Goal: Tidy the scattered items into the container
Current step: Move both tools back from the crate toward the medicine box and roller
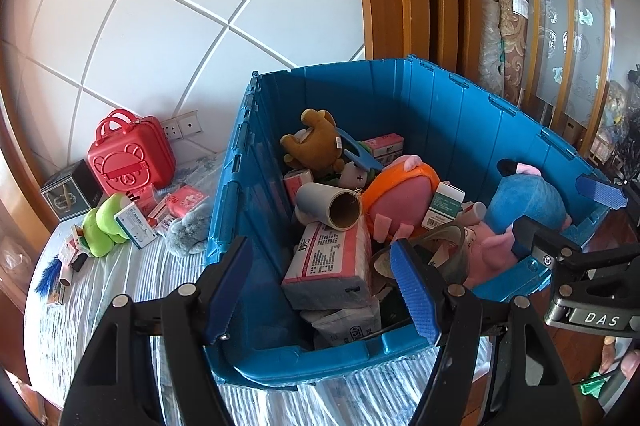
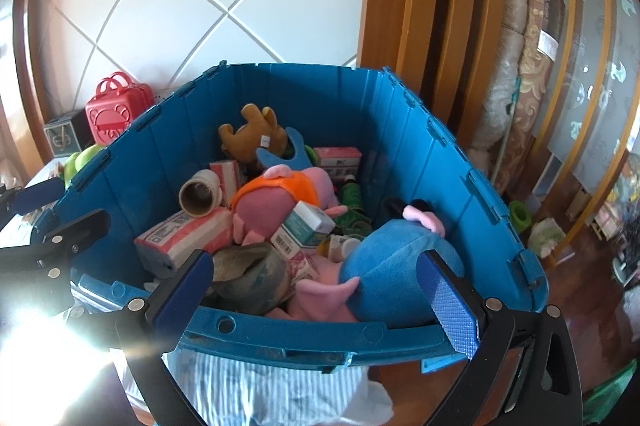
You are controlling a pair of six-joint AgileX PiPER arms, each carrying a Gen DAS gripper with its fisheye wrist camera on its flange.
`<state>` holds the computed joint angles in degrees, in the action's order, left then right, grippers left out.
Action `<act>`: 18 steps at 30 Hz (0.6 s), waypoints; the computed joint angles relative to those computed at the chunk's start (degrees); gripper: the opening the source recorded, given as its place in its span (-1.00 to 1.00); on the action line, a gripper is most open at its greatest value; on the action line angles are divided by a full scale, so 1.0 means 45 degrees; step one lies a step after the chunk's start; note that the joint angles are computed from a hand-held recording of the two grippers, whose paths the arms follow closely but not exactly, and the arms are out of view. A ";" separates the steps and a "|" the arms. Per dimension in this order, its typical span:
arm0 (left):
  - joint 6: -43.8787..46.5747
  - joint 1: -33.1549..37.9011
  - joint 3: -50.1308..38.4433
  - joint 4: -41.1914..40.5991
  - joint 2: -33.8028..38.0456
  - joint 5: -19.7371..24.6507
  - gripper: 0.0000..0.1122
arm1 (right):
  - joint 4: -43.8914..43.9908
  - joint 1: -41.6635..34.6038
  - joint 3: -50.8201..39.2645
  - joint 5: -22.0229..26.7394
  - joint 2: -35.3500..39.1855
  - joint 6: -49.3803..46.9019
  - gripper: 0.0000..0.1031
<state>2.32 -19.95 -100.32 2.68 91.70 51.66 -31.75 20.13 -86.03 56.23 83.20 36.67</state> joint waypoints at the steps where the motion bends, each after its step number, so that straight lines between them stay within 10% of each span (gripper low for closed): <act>1: 0.0093 0.0069 0.0103 -0.0103 -0.0085 -0.0033 0.26 | -0.0062 0.0101 -0.0011 0.0062 -0.0001 0.0071 1.00; 18: 0.5583 0.4613 0.2058 -0.5278 -0.1930 -0.0350 0.26 | -0.2431 0.3863 -0.2036 0.2079 0.1390 0.3095 1.00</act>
<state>27.44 0.81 -91.06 -21.07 83.02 50.09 -42.69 37.52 -95.19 65.59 89.46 50.60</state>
